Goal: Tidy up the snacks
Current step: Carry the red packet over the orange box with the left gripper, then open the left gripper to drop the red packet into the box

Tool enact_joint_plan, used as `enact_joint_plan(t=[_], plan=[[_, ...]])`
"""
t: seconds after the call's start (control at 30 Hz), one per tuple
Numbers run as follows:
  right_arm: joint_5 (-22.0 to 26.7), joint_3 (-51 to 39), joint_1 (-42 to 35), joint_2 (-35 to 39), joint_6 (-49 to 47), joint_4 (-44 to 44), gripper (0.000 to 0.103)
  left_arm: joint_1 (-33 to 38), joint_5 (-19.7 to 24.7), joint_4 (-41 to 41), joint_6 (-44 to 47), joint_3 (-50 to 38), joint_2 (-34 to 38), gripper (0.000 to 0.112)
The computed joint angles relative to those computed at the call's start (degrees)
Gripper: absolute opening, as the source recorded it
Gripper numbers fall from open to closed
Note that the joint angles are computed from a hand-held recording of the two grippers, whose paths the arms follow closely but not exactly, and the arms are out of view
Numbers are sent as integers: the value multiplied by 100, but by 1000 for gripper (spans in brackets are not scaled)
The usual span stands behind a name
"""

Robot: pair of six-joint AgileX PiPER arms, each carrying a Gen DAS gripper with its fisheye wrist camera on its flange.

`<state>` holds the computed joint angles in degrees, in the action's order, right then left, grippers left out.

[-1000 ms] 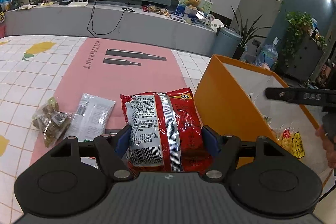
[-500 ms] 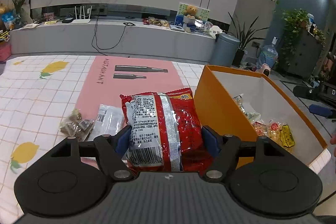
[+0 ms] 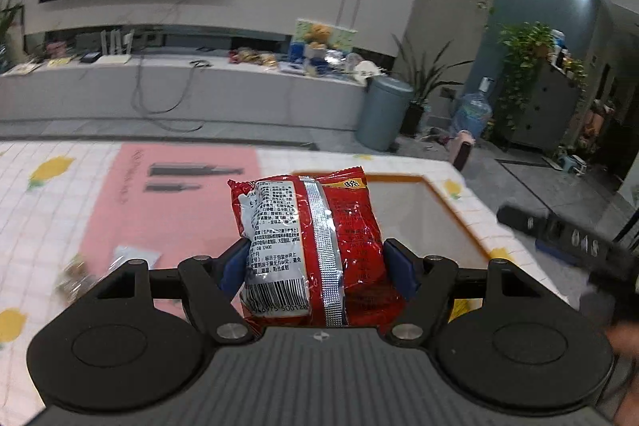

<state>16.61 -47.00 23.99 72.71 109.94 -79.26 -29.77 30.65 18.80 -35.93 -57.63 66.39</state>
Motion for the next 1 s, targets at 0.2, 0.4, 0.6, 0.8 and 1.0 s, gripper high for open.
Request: enact_joint_plan(t=[0.2, 0.4, 0.6, 0.8, 1.0], plan=[[104, 397, -345, -503, 380, -253, 94, -155, -300, -403, 169, -1015, 1305, 82], [38, 497, -518, -596, 865, -71, 94, 56, -127, -1559, 1094, -1954, 2633, 82], [372, 197, -233, -239, 209, 528, 95, 21, -11, -1659, 1093, -2497, 3489, 82], [617, 91, -144, -87, -131, 920, 94, -70, 30, -2076, 1307, -2841, 3878, 85], [662, 167, -196, -203, -90, 908, 94, -407, -356, -350, 6, -2560, 3682, 100]])
